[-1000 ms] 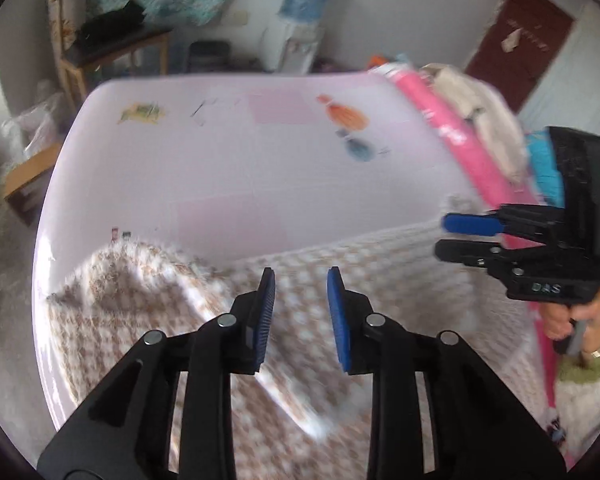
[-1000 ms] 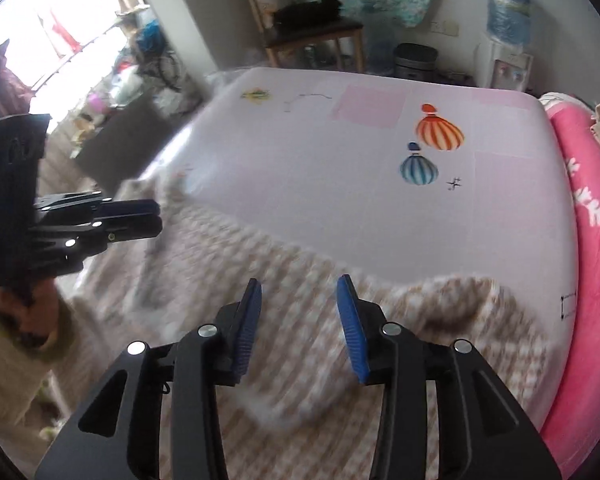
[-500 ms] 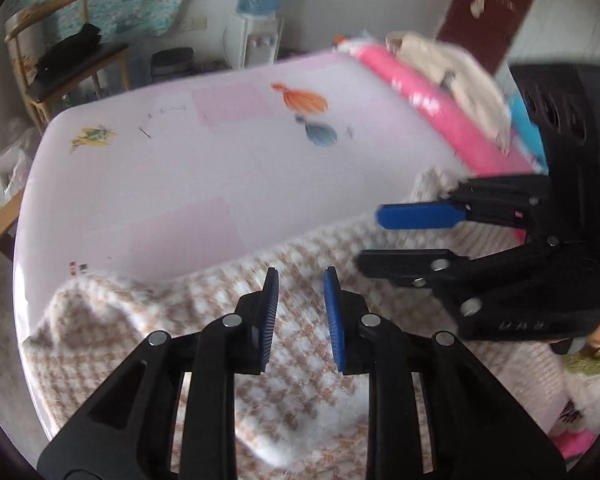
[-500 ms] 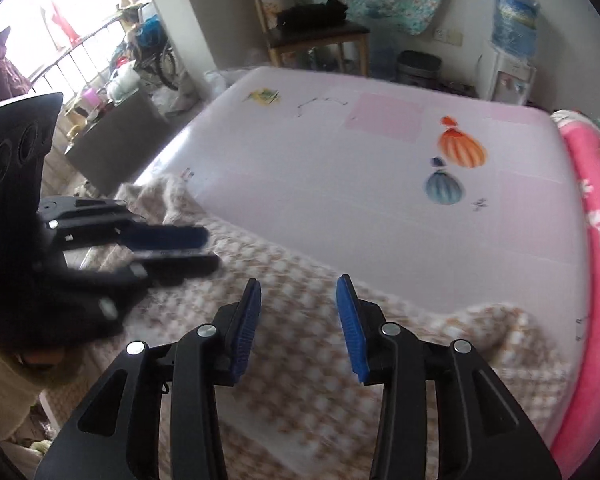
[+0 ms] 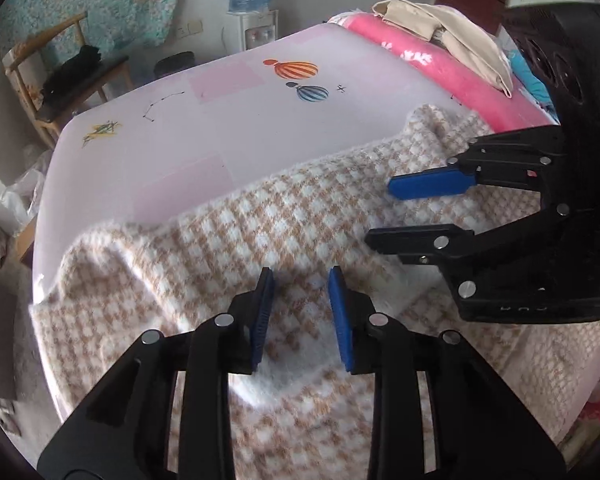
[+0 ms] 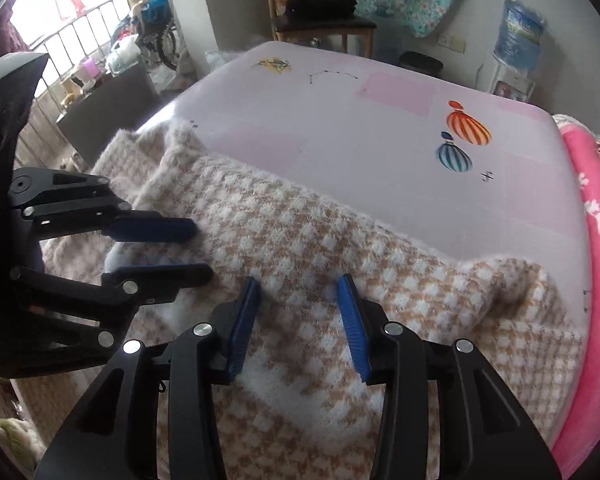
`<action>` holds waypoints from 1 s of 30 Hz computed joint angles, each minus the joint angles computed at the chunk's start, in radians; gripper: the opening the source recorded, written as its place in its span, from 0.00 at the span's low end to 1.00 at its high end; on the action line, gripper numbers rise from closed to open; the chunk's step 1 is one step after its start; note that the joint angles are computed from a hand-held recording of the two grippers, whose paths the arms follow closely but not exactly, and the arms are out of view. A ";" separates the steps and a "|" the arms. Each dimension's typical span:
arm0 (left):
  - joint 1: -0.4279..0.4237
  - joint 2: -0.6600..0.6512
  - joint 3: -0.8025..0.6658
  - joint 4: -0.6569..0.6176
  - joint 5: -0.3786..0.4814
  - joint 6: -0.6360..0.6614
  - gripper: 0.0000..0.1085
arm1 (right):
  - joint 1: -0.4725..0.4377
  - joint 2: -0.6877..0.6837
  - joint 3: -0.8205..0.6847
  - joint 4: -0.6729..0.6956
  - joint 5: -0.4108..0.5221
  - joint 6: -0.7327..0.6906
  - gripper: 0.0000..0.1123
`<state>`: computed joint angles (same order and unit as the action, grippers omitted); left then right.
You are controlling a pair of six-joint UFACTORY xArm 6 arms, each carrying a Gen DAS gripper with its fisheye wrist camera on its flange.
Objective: Fold large clothes
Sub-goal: 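Open both grippers and release the folded collar onto the coat, then move both open grippers to the white hem band of the coat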
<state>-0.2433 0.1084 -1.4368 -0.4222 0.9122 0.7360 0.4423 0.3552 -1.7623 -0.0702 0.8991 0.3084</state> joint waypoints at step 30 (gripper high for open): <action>0.474 -0.677 0.624 -0.220 0.047 0.013 0.65 | 0.290 -0.554 0.683 -0.200 -0.121 0.577 0.69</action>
